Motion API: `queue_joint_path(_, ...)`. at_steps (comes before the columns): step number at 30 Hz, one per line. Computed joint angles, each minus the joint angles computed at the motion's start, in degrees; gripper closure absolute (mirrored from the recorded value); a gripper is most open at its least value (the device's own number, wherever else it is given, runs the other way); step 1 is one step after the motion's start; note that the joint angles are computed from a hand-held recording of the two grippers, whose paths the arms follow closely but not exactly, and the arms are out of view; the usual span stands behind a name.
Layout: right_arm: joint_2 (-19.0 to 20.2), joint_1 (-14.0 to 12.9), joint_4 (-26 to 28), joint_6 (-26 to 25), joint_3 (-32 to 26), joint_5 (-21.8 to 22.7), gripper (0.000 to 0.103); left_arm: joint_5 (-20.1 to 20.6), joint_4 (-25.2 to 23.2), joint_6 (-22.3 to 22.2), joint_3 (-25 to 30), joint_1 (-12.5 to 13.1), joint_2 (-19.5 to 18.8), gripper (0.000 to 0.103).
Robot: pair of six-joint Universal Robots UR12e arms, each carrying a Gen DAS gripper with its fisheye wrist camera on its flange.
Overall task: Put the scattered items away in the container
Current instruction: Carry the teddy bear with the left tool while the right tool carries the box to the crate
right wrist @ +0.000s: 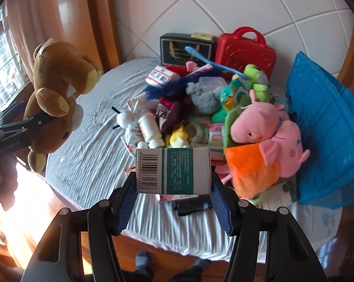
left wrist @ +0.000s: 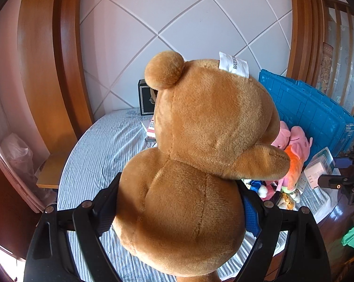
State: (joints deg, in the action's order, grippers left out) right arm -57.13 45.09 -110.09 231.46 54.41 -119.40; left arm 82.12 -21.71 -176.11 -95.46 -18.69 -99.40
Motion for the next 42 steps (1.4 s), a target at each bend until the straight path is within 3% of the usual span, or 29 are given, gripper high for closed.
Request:
queue_joint_path(10,-6.51,0.89,-2.16,4.83,6.00,-8.53,0.044,3.04,-0.83,-0.75,5.14,-3.23,-0.36,0.017)
queue_joint_path(19,-13.95,-0.22,-5.65,4.31,13.84,-15.26,0.044,5.51,-2.60,0.07,13.87,-7.98,-4.70,0.017)
queue_joint_path(27,-22.23,-3.08,-11.90,2.38,23.96,-17.63,0.044,5.60,-5.15,-0.23,25.98,-12.77,-11.88,0.017)
queue_joint_path(34,-29.06,-6.70,-13.60,0.69,31.08,-17.93,0.044,4.24,-9.50,-0.88,37.97,-16.67,-19.22,0.017)
queue_joint_path(38,-32.71,-8.79,-14.10,0.19,34.71,-18.10,0.044,3.37,-12.71,0.17,46.64,-18.83,-24.33,0.017)
queue_joint_path(42,-36.11,-11.04,-14.66,0.69,38.29,-17.55,0.044,2.40,-17.84,2.39,58.67,-21.17,-31.00,0.017)
